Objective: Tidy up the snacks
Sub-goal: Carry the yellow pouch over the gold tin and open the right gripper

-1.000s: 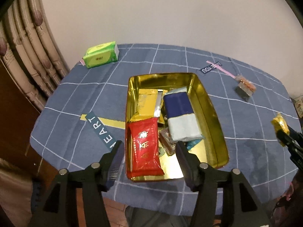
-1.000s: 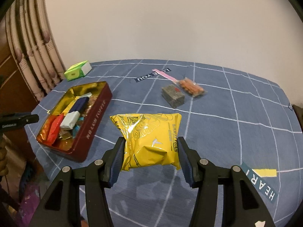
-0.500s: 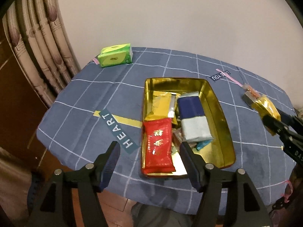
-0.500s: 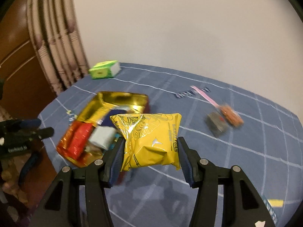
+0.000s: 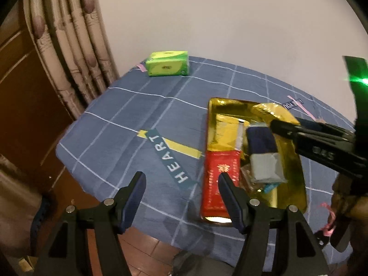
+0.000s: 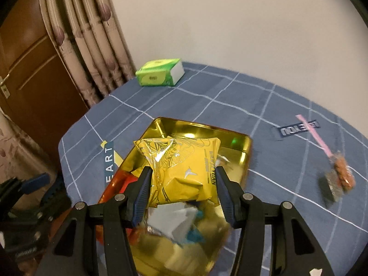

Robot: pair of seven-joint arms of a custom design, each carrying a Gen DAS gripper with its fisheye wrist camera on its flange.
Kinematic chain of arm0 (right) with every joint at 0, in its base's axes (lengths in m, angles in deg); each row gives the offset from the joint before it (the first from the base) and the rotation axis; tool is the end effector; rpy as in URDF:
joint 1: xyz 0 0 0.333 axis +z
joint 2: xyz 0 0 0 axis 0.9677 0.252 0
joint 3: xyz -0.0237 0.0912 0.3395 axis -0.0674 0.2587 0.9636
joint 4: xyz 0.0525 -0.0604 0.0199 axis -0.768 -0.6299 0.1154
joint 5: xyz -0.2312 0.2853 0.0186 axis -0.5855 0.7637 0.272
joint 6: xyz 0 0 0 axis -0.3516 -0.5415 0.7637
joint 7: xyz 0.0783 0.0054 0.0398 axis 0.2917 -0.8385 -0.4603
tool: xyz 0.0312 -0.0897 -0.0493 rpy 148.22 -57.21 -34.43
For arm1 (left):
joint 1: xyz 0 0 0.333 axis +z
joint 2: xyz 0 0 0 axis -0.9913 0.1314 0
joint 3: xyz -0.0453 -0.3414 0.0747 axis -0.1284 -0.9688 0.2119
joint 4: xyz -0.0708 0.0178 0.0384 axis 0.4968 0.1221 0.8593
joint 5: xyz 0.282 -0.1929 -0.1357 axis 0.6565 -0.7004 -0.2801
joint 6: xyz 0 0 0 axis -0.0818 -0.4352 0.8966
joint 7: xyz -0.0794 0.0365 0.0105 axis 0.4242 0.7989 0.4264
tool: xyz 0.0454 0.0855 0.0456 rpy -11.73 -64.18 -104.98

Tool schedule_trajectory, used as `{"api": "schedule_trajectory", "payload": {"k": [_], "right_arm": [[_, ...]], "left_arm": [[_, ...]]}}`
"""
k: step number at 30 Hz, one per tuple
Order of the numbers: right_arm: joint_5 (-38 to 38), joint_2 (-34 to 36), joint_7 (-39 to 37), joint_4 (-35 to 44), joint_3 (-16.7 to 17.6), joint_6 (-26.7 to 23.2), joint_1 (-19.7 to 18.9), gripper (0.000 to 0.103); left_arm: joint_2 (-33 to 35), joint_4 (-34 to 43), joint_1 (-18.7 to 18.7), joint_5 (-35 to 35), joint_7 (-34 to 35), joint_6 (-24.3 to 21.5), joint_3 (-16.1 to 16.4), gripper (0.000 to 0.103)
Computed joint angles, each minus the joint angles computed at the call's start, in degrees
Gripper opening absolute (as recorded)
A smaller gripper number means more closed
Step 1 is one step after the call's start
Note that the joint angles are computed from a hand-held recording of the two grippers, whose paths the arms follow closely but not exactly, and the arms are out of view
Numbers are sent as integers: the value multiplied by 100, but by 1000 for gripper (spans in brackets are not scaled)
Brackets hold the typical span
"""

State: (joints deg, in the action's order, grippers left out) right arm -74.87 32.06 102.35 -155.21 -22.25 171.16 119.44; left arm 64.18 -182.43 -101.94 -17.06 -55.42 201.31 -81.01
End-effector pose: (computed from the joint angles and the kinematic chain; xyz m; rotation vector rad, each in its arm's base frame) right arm 0.4539 0.5027 0.5610 -1.9126 1.4794 -0.3985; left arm 0.3753 -0.3133 0.5751 -1.8391 1.8220 -0.5438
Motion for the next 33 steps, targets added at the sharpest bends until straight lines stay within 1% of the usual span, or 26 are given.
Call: {"api": "schedule_trajectory", "payload": {"k": [4, 6, 14, 17, 25, 30, 33], "right_arm": [[390, 486, -408, 610, 52, -245, -36, 51], [592, 669, -586, 844, 35, -320, -26, 51], [955, 1433, -1148, 2037, -201, -1187, 207, 51], [993, 1605, -1197, 2314, -299, -1385, 279, 51], [1155, 1911, -1373, 2840, -370, -1643, 344, 52], [1199, 1986, -1411, 2973, -411, -1718, 389, 52], [1207, 1947, -1379, 2900, -424, -1638, 396, 52]], "left_arm": [[37, 78, 20, 205, -98, -175, -71, 67], [40, 85, 5, 257, -102, -180, -68, 67], [66, 105, -36, 177, 14, -194, -11, 67], [89, 114, -38, 135, 47, -204, 0, 67], [83, 101, -27, 136, 16, -227, -3, 67], [109, 123, -37, 54, 67, -253, 16, 67], [115, 133, -36, 70, 46, -274, 3, 67]]}}
